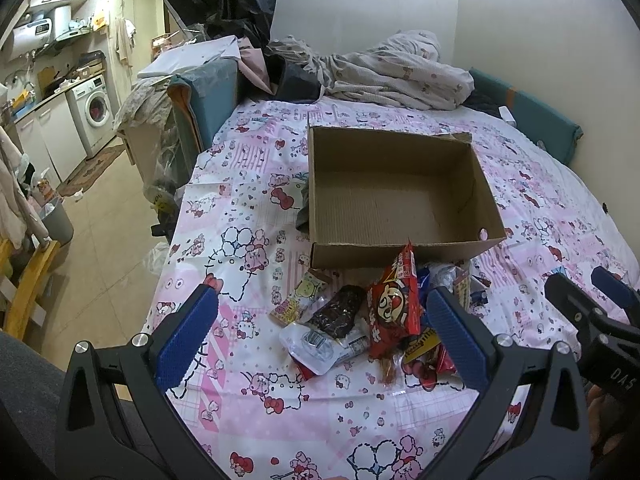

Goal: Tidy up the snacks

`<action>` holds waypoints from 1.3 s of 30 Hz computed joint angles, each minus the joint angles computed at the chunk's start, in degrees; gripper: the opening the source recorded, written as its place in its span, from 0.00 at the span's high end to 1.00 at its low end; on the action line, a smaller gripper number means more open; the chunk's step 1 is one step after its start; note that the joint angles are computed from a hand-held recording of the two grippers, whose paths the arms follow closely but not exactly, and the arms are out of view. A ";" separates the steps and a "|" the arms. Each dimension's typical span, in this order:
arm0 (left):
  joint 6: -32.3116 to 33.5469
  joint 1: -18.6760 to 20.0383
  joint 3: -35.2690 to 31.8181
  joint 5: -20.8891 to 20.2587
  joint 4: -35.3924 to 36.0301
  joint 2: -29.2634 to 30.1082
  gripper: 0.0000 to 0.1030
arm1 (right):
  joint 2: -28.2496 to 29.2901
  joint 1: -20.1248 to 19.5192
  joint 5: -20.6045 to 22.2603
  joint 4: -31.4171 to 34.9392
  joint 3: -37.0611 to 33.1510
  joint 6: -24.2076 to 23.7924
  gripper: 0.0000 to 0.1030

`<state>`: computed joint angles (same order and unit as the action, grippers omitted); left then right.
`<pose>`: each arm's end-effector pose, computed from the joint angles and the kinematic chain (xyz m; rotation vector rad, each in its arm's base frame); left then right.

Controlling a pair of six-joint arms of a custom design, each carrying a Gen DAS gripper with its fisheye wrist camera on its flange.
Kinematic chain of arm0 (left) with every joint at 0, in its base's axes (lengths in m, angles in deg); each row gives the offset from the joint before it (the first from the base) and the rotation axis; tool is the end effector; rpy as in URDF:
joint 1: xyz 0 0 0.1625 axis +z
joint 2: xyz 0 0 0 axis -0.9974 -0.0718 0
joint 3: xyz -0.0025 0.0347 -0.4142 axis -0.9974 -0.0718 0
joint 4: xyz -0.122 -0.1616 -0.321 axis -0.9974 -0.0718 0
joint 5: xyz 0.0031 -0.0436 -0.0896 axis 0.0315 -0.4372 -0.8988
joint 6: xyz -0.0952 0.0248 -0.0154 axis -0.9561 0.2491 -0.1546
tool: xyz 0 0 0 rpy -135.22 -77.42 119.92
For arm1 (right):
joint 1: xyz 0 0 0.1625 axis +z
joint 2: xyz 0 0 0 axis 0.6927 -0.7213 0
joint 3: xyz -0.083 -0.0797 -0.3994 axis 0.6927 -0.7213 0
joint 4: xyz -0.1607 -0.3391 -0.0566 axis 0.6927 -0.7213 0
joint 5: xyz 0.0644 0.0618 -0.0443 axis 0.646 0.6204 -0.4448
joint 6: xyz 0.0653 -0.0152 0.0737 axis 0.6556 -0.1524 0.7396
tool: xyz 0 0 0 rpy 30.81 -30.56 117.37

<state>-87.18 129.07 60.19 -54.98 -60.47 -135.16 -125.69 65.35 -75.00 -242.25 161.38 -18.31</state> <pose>-0.3268 -0.6024 0.2305 0.4711 2.2453 -0.9392 0.2715 -0.5720 0.2723 0.3173 -2.2361 1.1160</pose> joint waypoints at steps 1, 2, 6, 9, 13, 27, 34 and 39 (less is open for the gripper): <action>0.03 -0.01 -0.02 0.10 -0.03 -0.01 0.00 | -0.20 -0.09 0.16 0.01 0.11 0.06 0.00; -0.13 0.02 -0.03 0.12 0.13 -0.06 0.00 | -0.27 -0.11 0.22 0.08 0.12 0.21 0.00; -1.65 0.06 -0.64 0.29 2.18 -0.07 0.00 | -0.65 -0.33 0.54 0.55 0.27 1.16 0.00; -2.69 0.13 -1.74 0.38 4.62 0.17 0.00 | -0.89 -0.43 0.54 0.99 0.29 1.94 0.00; -5.64 0.83 -4.81 -0.30 10.66 0.90 0.00 | -1.70 -0.88 0.56 3.73 -0.19 4.55 0.00; -12.17 5.34 -26.28 -8.61 36.98 13.60 0.00 | -5.10 -4.62 1.51 16.16 -0.41 19.48 0.00; -14.83 7.29 -35.54 -11.35 44.22 21.15 0.21 | -5.79 -5.15 2.29 17.10 -0.03 20.90 0.00; -17.61 8.85 -35.15 -13.62 43.97 21.19 0.47 | -5.74 -5.21 2.24 17.42 -0.12 20.95 0.00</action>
<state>-104.80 137.92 25.04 -68.60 -16.50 -113.97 -131.43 60.14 -72.76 -224.83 161.26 2.64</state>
